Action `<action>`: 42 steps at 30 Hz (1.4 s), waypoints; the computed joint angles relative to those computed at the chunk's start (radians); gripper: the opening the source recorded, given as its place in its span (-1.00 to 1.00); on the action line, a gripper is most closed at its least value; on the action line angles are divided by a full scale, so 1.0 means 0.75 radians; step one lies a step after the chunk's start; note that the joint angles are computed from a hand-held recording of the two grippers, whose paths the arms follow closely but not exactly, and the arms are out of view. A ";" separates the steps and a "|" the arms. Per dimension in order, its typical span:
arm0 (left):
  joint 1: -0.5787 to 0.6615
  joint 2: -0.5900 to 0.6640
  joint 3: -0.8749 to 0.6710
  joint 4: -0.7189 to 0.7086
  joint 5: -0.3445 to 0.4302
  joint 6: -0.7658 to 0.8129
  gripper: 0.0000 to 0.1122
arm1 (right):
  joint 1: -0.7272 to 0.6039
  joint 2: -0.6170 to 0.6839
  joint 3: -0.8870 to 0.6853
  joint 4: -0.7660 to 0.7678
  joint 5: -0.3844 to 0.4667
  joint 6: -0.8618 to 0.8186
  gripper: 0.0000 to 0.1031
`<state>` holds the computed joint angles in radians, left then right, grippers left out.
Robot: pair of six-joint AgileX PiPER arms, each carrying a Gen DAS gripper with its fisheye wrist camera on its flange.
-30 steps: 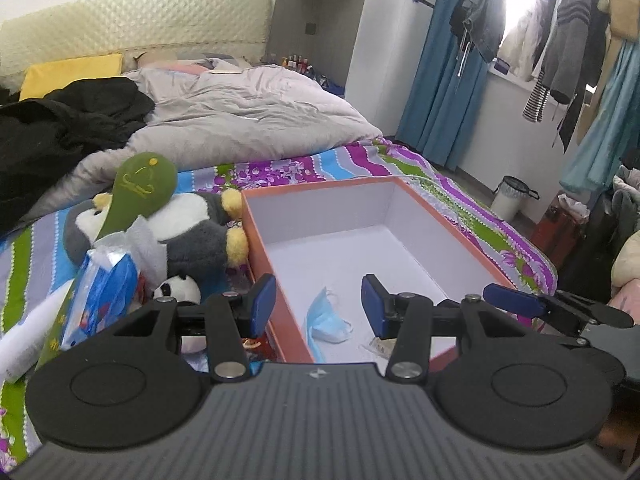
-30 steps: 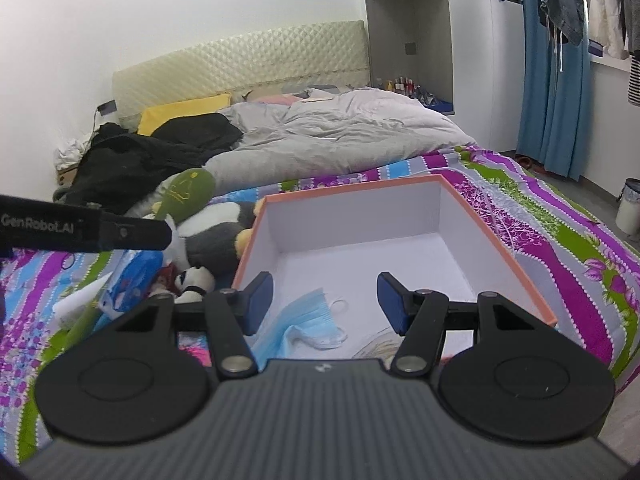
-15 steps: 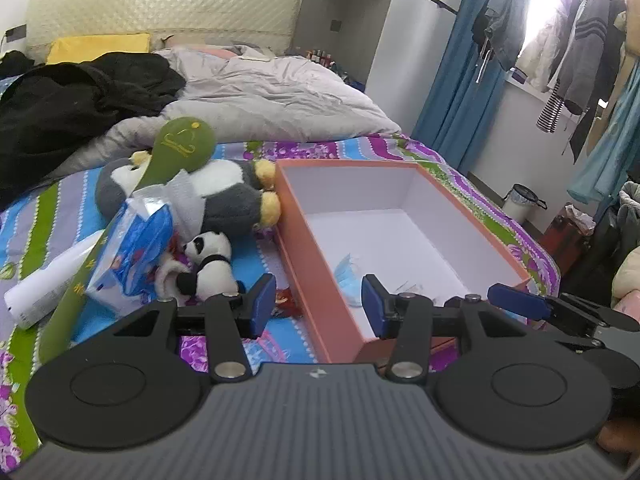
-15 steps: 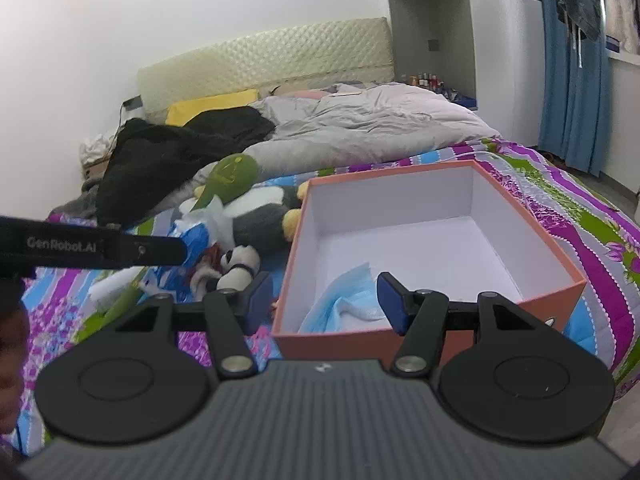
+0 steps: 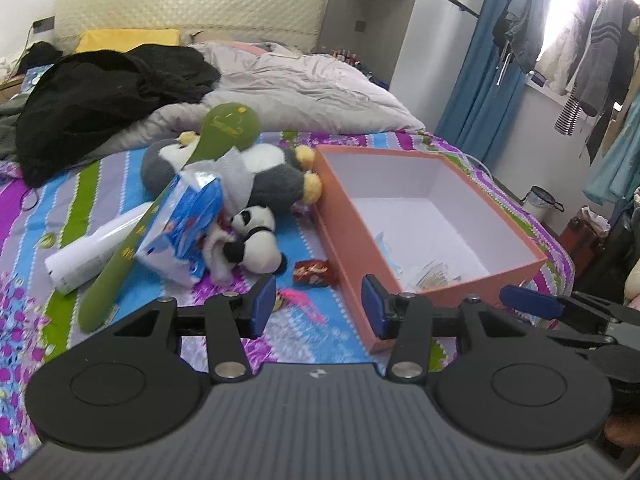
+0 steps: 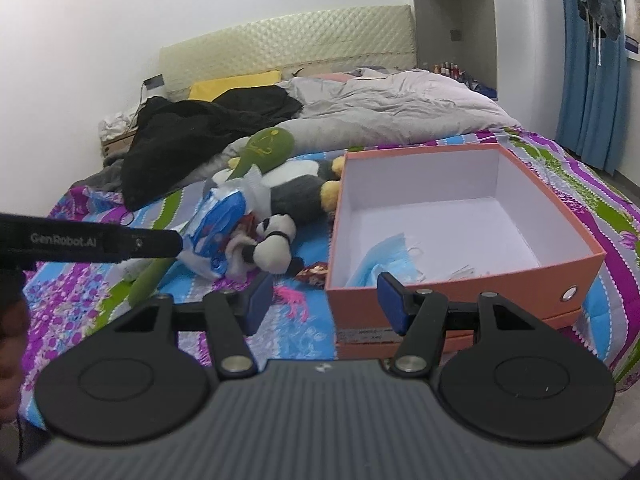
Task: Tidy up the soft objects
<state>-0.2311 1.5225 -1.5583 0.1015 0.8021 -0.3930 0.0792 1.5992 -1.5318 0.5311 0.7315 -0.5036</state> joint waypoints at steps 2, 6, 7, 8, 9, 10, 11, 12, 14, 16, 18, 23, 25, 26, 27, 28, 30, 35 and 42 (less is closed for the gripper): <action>0.014 -0.050 0.063 -0.002 -0.001 0.000 -0.05 | 0.023 -0.023 0.029 -0.029 -0.014 0.024 0.17; 0.053 -0.148 0.183 0.003 -0.005 -0.023 -0.05 | 0.057 -0.064 0.089 -0.046 0.001 0.072 0.17; 0.061 -0.172 0.214 0.004 -0.004 -0.035 -0.05 | 0.069 -0.076 0.106 -0.057 0.004 0.082 0.17; 0.072 -0.199 0.249 -0.005 -0.005 -0.036 -0.05 | 0.081 -0.086 0.120 -0.073 0.006 0.094 0.17; 0.072 -0.221 0.275 -0.002 -0.002 -0.051 -0.05 | 0.093 -0.097 0.138 -0.083 0.009 0.097 0.17; 0.074 -0.243 0.306 0.000 0.002 -0.068 -0.05 | 0.106 -0.110 0.159 -0.091 0.008 0.099 0.17; 0.075 -0.265 0.336 -0.004 0.002 -0.075 -0.05 | 0.117 -0.123 0.181 -0.098 0.006 0.101 0.17; 0.073 -0.291 0.372 -0.001 -0.001 -0.090 -0.05 | 0.126 -0.137 0.202 -0.106 0.003 0.104 0.17; 0.074 -0.335 0.442 -0.008 -0.010 -0.125 -0.05 | 0.151 -0.157 0.242 -0.126 -0.012 0.120 0.17; 0.080 -0.354 0.494 -0.010 -0.032 -0.148 -0.05 | 0.160 -0.154 0.254 -0.112 0.002 0.100 0.17; 0.088 -0.353 0.515 0.008 -0.034 -0.170 -0.05 | 0.173 -0.152 0.269 -0.100 -0.001 0.077 0.17; 0.166 -0.313 0.509 -0.047 -0.043 -0.068 -0.05 | 0.238 -0.120 0.265 -0.132 -0.052 0.094 0.17; 0.205 -0.296 0.508 -0.083 -0.068 -0.012 -0.05 | 0.268 -0.104 0.266 -0.161 -0.081 0.116 0.17; 0.220 -0.287 0.505 -0.097 -0.080 0.009 -0.05 | 0.283 -0.091 0.259 -0.193 -0.087 0.137 0.17; 0.232 -0.273 0.496 -0.111 -0.085 0.030 -0.05 | 0.297 -0.080 0.254 -0.218 -0.092 0.153 0.17; 0.241 -0.258 0.486 -0.121 -0.089 0.047 -0.05 | 0.303 -0.071 0.251 -0.217 -0.093 0.149 0.17; 0.246 -0.237 0.469 -0.124 -0.095 0.065 -0.05 | 0.307 -0.055 0.244 -0.192 -0.087 0.129 0.17; 0.278 -0.190 0.454 -0.176 -0.123 0.126 -0.05 | 0.312 -0.010 0.217 -0.161 -0.086 0.094 0.17; 0.343 -0.089 0.433 -0.245 -0.165 0.197 -0.05 | 0.377 0.071 0.182 -0.244 -0.125 0.155 0.17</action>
<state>0.0261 1.4561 -1.2339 -0.0824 0.6787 -0.2454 0.3619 1.6522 -1.3952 0.3483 0.6381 -0.3873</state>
